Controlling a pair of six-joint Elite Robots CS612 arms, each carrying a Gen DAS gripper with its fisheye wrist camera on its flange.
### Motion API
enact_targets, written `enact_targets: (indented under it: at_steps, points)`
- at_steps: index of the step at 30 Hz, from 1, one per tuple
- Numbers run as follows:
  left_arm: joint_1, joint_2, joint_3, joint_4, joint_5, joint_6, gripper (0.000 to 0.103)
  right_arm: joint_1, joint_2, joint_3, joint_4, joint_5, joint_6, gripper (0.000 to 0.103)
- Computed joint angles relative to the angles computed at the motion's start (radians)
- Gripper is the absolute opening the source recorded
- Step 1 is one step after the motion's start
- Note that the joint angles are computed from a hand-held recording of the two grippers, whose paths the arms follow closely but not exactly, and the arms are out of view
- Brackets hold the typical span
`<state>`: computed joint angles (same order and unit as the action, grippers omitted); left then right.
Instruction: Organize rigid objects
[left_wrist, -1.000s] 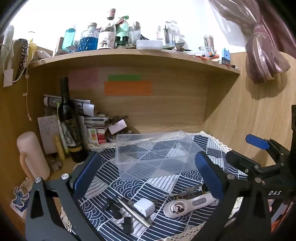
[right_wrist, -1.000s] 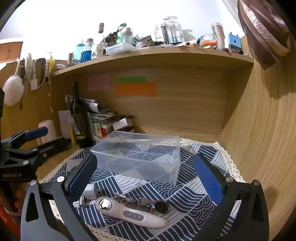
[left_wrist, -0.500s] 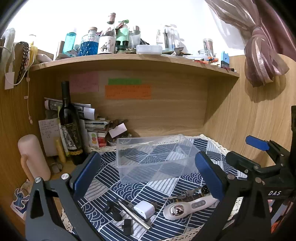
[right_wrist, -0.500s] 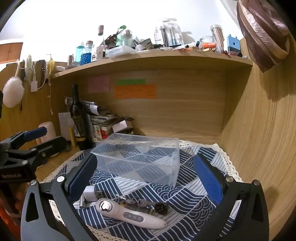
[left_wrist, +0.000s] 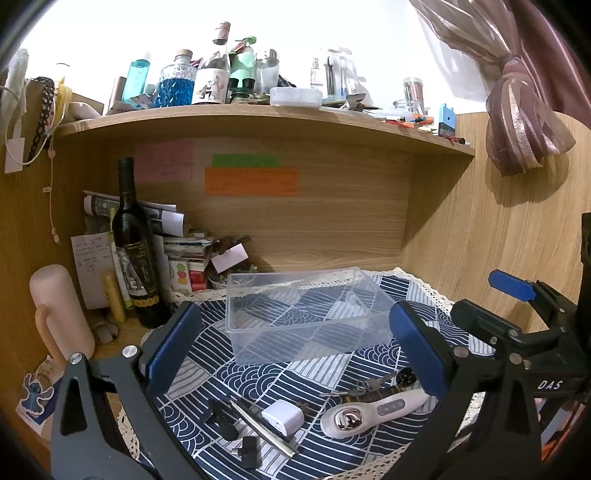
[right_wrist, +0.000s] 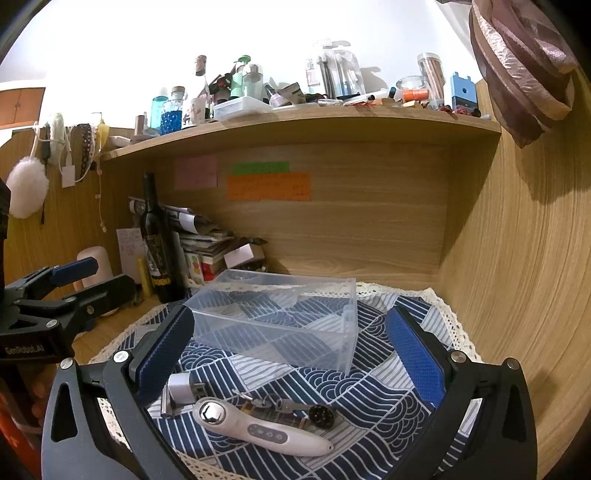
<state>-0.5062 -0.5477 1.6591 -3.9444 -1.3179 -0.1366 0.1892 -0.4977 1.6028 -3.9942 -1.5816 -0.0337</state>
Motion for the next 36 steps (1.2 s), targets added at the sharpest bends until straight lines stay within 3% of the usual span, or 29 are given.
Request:
enact_targets:
  at_steps: [36]
  points:
    - [0.0,0.002,-0.006,0.007,-0.011,-0.005,0.103,0.002,0.004,-0.004,-0.014,-0.005,-0.006,0.103]
